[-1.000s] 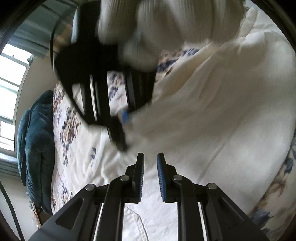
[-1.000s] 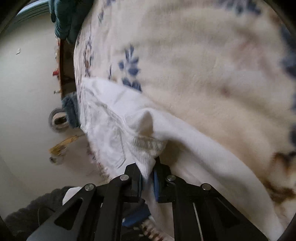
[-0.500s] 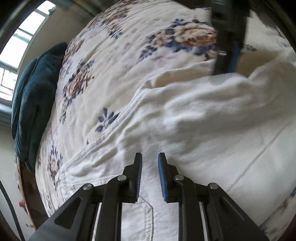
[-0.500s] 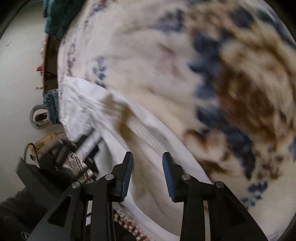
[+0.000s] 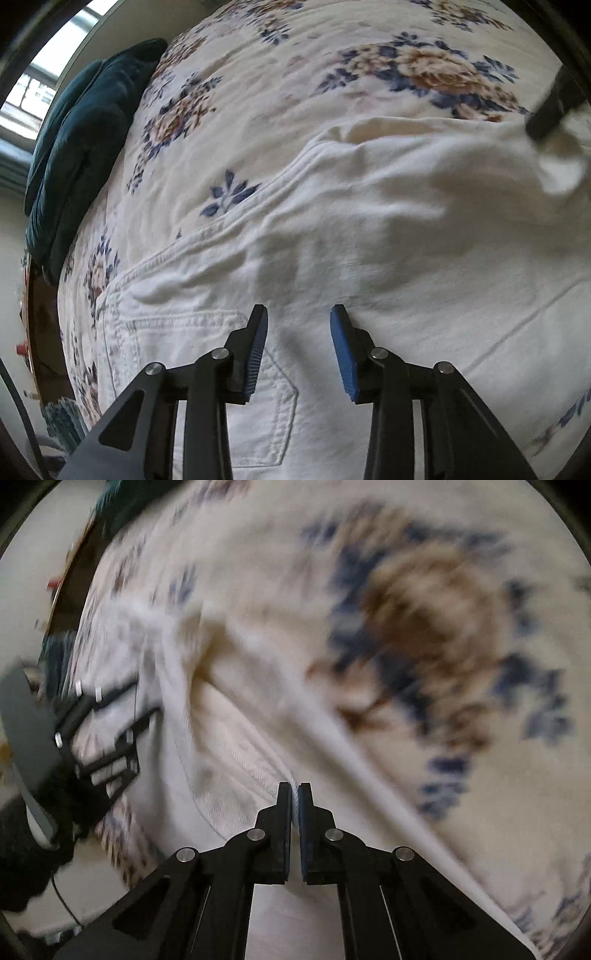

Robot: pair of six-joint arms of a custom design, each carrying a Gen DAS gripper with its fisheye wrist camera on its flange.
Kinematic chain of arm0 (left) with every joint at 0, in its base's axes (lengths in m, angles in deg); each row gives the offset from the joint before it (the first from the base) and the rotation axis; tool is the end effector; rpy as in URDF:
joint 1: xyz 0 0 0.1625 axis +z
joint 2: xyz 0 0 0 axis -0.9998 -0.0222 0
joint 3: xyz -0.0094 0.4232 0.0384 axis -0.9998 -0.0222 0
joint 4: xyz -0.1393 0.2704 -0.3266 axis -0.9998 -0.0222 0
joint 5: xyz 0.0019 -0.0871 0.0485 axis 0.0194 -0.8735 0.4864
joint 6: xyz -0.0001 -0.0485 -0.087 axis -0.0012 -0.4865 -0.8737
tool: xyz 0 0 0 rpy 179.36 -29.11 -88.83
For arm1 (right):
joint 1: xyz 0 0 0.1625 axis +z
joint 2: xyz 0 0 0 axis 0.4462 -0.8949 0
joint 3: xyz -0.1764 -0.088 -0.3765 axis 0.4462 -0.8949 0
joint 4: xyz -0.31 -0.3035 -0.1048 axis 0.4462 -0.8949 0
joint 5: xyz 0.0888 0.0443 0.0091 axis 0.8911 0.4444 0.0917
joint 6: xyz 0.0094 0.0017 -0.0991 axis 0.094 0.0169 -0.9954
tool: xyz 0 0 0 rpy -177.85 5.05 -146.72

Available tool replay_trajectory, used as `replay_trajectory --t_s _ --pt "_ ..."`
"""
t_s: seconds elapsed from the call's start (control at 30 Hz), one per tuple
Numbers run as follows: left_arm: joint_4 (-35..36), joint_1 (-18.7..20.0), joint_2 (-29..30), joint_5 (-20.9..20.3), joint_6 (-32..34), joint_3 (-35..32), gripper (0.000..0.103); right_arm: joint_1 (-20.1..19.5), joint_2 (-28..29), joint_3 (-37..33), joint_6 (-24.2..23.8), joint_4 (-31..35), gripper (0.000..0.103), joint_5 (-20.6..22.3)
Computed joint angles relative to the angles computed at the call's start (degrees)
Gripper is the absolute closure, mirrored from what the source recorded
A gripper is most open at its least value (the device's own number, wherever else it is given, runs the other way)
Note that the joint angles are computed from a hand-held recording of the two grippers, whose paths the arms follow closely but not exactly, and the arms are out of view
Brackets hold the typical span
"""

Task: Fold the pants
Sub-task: 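Fold the pants over with both grippers and open them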

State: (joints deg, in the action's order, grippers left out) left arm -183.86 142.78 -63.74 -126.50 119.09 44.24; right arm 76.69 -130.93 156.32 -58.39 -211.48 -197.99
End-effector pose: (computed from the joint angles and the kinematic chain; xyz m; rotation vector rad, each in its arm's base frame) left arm -0.1876 -0.6210 0.2726 1.2391 1.8378 0.0462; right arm 0.2307 -0.5461 0.1941 -0.2901 -2.8038 0.1775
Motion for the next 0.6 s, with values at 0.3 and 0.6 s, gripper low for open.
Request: replay_trajectory --t_s 0.3,0.6 --pt "3.3 1.1 2.7 0.5 -6.4 -4.8 0.069 3.5 -0.7 2.0 1.5 -10.9 0.102 -10.9" --pt "5.7 2.0 6.8 0.3 -12.0 -10.3 0.067 1.5 4.9 -5.7 -3.8 -1.9 0.087 3.4"
